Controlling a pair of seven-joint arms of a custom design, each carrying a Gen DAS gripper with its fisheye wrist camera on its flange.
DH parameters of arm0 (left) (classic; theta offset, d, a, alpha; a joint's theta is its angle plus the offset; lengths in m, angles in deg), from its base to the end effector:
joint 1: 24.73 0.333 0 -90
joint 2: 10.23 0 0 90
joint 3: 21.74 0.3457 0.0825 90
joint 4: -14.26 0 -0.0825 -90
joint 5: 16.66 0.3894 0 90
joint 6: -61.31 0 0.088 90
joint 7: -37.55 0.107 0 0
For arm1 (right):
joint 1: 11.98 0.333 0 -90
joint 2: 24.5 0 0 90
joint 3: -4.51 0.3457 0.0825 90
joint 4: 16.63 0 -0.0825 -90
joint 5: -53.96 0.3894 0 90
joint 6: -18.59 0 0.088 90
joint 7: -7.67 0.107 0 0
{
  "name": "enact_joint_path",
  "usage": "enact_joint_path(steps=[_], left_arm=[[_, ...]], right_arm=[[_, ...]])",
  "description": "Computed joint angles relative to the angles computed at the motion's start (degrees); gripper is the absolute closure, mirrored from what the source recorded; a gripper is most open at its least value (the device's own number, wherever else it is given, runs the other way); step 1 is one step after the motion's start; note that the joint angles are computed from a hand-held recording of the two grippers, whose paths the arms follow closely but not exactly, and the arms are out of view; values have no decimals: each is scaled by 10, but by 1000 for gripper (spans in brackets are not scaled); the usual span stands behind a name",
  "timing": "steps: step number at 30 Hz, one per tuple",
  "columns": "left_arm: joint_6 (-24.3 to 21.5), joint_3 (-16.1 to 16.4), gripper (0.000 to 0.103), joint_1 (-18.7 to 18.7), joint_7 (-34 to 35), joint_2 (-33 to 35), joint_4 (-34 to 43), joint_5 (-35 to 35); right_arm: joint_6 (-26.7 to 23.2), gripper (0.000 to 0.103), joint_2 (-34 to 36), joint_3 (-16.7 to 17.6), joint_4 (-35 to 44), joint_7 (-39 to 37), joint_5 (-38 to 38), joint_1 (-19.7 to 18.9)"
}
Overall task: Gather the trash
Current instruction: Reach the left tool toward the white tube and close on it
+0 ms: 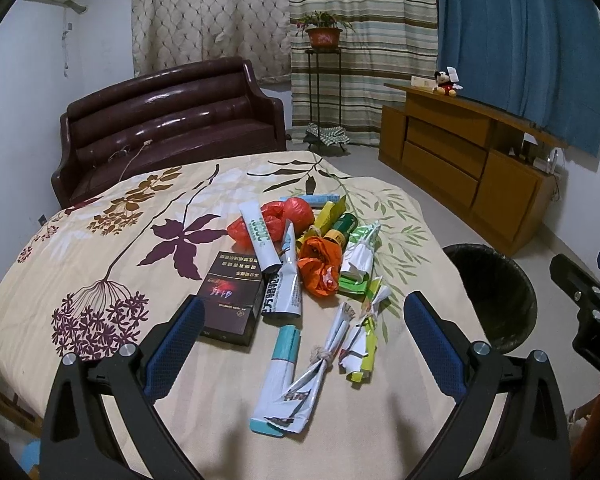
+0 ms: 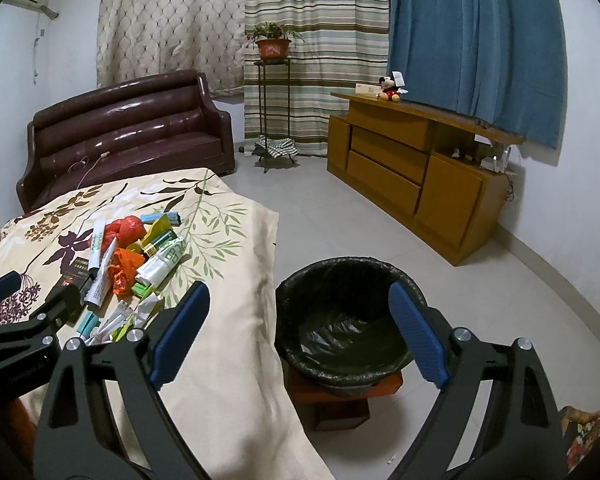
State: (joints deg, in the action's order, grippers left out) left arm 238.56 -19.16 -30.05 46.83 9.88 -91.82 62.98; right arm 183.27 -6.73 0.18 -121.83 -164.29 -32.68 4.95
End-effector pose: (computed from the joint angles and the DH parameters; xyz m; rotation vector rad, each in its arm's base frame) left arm 0.6527 -0.1158 0.4113 -1.6418 1.6676 -0.8097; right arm 0.6340 0.2043 0.4275 -1.5328 1.7090 -0.9457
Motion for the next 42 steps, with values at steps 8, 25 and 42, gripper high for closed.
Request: enact_joint_path(steps=[8,25,42], left_arm=[[-16,-16,6,29,106,9,-2,-113],[-82,-69,26,72,367,91,101,-363],[-209,-147,70,106,628,205,264,-600]], right_arm=[[4,15,10,0,1,-26,24,-1],[37,22,88,-12,88,-178,188,14],[56,22,168,-7,174,-386,419,21]])
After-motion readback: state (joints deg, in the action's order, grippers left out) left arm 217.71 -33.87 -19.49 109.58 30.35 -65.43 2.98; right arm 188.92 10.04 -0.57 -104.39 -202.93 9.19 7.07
